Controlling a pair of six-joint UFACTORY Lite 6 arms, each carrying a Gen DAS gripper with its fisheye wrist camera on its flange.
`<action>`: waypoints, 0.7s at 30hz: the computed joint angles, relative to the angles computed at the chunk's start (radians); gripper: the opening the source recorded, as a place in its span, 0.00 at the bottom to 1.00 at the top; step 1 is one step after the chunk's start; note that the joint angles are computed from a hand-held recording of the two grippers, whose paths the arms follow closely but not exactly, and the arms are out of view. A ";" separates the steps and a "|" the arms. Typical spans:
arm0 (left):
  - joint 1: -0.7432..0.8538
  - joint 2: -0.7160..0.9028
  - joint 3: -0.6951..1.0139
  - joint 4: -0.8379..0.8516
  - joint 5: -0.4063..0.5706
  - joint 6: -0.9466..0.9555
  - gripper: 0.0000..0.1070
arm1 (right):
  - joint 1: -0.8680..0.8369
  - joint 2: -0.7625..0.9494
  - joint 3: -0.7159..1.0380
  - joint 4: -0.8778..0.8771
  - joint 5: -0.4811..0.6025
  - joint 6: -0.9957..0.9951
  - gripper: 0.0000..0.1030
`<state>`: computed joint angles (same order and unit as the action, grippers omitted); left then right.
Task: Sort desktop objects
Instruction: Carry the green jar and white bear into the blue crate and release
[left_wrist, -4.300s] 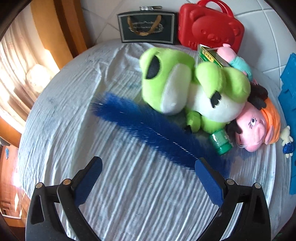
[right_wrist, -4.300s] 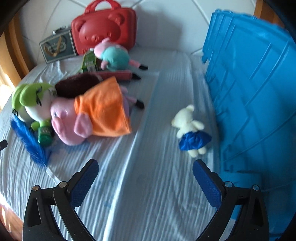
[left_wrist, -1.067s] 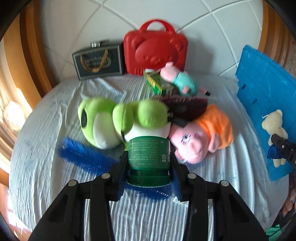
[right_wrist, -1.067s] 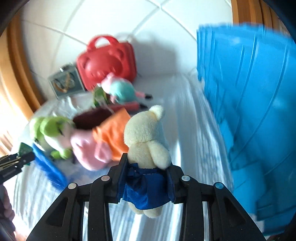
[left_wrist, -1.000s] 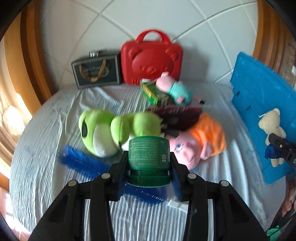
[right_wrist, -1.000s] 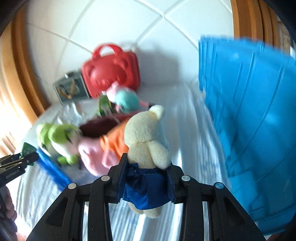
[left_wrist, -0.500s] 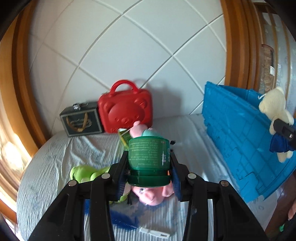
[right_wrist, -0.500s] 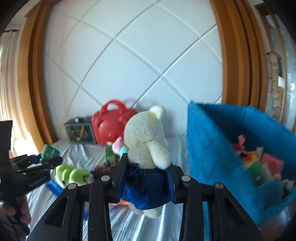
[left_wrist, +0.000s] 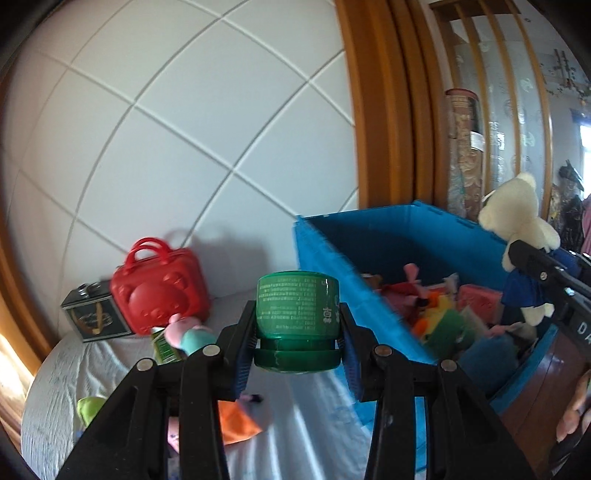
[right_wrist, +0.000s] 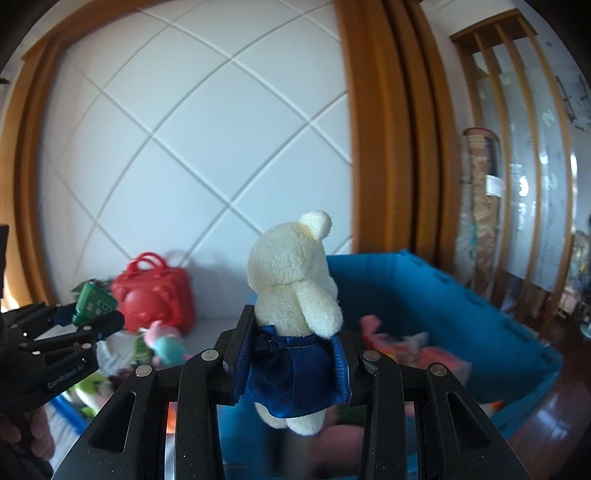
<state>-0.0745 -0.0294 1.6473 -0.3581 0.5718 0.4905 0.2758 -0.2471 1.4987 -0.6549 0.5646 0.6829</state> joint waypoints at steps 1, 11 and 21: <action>-0.053 0.011 0.019 0.080 -0.005 -0.084 0.38 | -0.071 -0.004 -0.002 0.090 -0.029 -0.094 0.35; -0.475 0.207 0.255 0.622 0.125 -0.650 0.38 | -0.544 0.054 0.019 0.847 -0.070 -0.872 0.35; -0.617 0.458 0.532 0.705 0.301 -0.749 0.38 | -0.717 0.196 0.069 1.059 -0.005 -1.105 0.35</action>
